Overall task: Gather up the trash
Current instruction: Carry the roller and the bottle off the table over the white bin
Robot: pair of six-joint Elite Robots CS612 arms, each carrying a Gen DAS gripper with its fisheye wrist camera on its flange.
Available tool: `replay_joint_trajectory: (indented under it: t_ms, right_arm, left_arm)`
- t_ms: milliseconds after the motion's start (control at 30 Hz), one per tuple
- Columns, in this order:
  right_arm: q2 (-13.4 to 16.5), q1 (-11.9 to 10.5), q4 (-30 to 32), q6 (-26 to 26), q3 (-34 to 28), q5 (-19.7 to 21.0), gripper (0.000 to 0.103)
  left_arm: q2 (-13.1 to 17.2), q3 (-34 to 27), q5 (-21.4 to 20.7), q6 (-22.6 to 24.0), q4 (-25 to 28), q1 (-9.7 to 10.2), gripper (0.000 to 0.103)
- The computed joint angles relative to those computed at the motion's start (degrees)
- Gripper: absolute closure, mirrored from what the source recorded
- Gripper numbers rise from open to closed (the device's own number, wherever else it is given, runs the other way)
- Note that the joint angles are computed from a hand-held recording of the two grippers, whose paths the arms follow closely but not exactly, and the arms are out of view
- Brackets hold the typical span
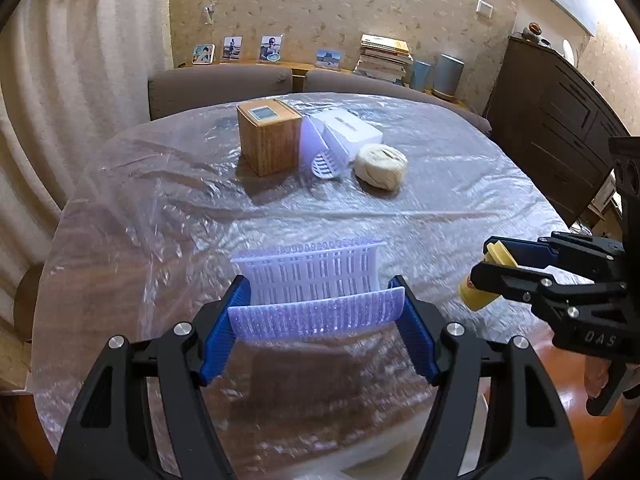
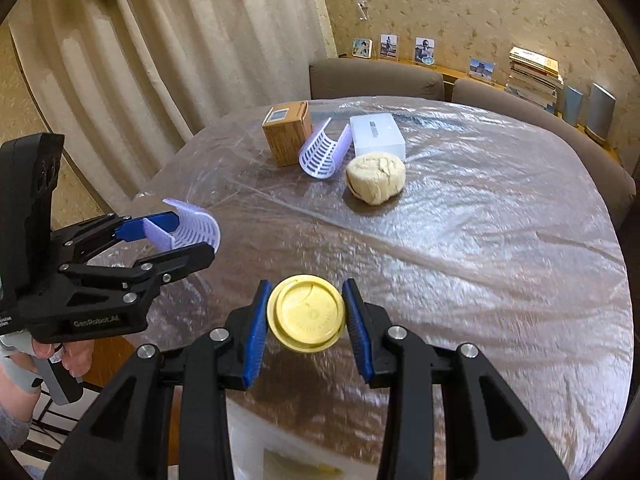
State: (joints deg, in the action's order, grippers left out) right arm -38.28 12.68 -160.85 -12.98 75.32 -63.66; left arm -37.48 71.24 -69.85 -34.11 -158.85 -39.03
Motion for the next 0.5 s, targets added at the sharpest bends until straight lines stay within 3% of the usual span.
replay_joint_trajectory:
  t_ms: [500]
  right_arm:
    - [-3.1,-0.9,-3.0,0.7,6.1,-0.1,0.067]
  left_arm:
    - [-1.7,2.9,0.5,-0.6,-0.4,-2.18,0.031]
